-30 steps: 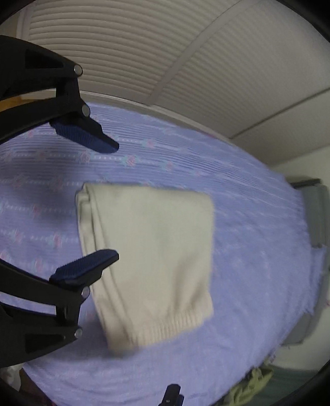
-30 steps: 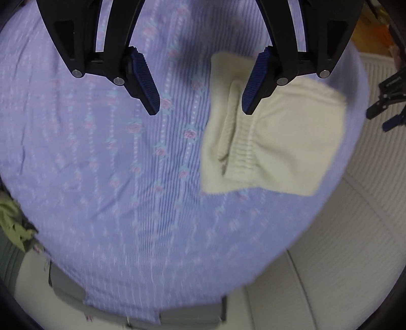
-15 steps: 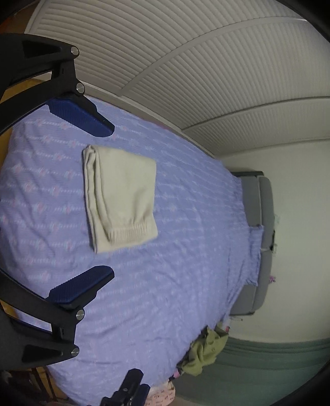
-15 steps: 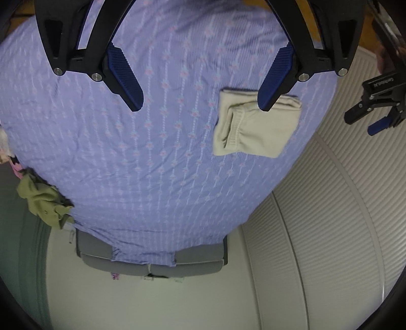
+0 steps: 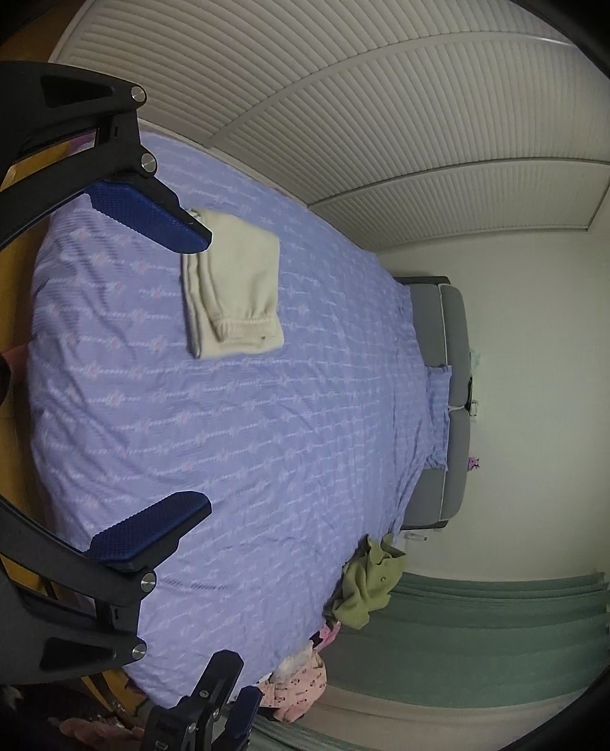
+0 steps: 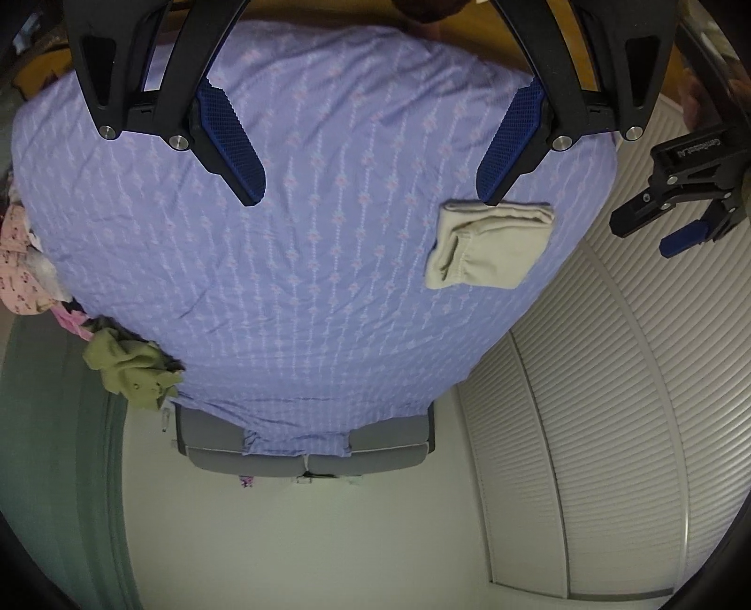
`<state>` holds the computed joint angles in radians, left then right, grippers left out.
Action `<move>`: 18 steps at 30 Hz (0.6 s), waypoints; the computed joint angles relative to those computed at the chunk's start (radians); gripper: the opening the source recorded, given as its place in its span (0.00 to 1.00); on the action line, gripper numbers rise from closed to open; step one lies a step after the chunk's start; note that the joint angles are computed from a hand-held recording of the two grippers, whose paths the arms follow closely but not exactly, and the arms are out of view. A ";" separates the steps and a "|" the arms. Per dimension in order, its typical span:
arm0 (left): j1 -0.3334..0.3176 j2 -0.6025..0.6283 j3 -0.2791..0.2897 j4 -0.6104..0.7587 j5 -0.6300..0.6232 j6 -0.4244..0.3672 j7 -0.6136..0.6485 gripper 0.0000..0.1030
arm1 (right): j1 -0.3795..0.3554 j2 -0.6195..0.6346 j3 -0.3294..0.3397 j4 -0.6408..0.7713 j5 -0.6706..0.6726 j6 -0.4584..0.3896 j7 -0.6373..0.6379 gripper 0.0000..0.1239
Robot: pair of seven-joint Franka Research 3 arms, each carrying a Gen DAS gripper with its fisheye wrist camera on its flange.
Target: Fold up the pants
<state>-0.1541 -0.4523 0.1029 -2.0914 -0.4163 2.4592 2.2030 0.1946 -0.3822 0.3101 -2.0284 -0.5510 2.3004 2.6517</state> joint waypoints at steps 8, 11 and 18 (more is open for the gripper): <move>-0.023 -0.175 -0.017 -0.117 0.058 -0.013 -0.085 1.00 | -0.011 -0.189 0.023 -0.125 0.059 -0.010 -0.033 0.75; -0.042 -0.210 -0.016 -0.130 0.084 -0.012 -0.107 1.00 | -0.030 -0.232 0.037 -0.149 0.086 -0.006 -0.047 0.75; -0.087 -0.251 -0.009 -0.147 0.128 -0.001 -0.146 1.00 | -0.075 -0.306 0.059 -0.188 0.133 0.002 -0.080 0.75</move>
